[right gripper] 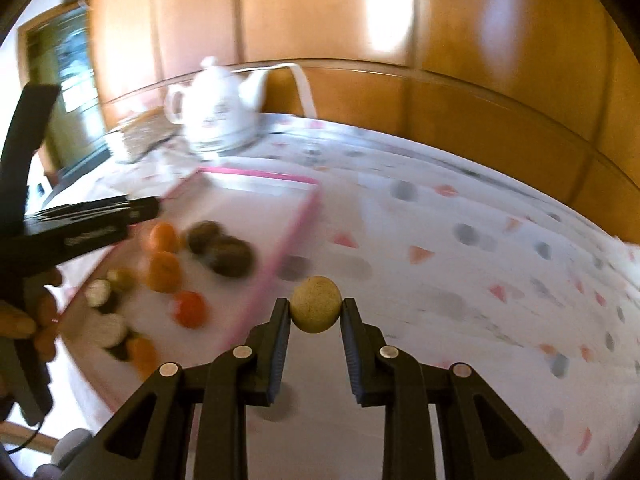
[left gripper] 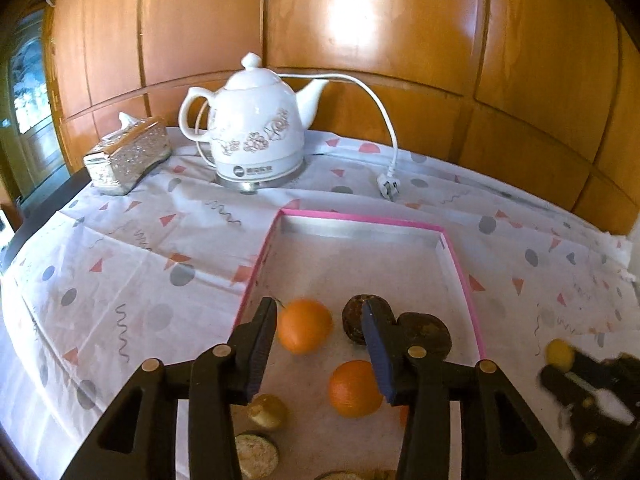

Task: Organize fruits

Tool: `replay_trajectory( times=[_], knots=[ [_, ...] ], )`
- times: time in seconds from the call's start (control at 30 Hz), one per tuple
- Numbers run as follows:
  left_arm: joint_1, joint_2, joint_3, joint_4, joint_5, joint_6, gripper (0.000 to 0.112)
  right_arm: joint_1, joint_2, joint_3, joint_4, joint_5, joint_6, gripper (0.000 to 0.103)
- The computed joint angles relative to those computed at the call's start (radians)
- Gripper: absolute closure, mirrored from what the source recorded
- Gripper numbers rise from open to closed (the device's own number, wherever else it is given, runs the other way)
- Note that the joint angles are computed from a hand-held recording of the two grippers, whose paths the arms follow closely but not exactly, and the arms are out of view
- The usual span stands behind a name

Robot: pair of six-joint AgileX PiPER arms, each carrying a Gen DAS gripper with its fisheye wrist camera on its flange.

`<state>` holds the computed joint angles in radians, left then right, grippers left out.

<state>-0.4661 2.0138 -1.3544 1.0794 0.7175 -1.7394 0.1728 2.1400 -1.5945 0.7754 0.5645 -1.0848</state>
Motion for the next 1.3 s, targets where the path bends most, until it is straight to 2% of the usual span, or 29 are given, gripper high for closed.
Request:
replay_trajectory(
  times=[0.2, 0.33, 0.5, 0.67, 0.8, 0.93, 1.1, 1.3],
  knots=[
    [-0.026, -0.054, 0.069, 0.043, 0.017, -0.094, 0.063, 0.057, 0.036, -0.062, -0.008, 0.102, 0.036, 0.077],
    [-0.04, -0.093, 0.122, 0.064, 0.028, -0.151, 0.06, 0.088, 0.048, -0.078, -0.026, 0.119, 0.059, 0.077],
    [-0.055, -0.125, 0.168, 0.072, 0.049, -0.187, 0.054, 0.113, 0.087, -0.134, -0.065, 0.186, 0.118, 0.077],
    [-0.065, -0.143, 0.195, 0.065, 0.06, -0.207, 0.048, 0.12, 0.086, -0.13, -0.057, 0.198, 0.129, 0.07],
    [-0.079, -0.157, 0.209, 0.072, 0.072, -0.231, 0.035, 0.115, 0.056, -0.088, -0.035, 0.166, 0.123, 0.069],
    [-0.098, -0.166, 0.214, 0.076, 0.096, -0.239, 0.029, 0.111, 0.008, -0.02, 0.007, 0.113, 0.095, 0.068],
    [-0.129, -0.174, 0.217, 0.071, 0.135, -0.25, 0.012, 0.128, -0.056, 0.077, -0.012, -0.028, 0.14, 0.068],
    [-0.169, -0.172, 0.205, 0.055, 0.174, -0.23, 0.01, 0.127, -0.071, 0.111, -0.084, -0.092, 0.243, 0.068]
  ],
)
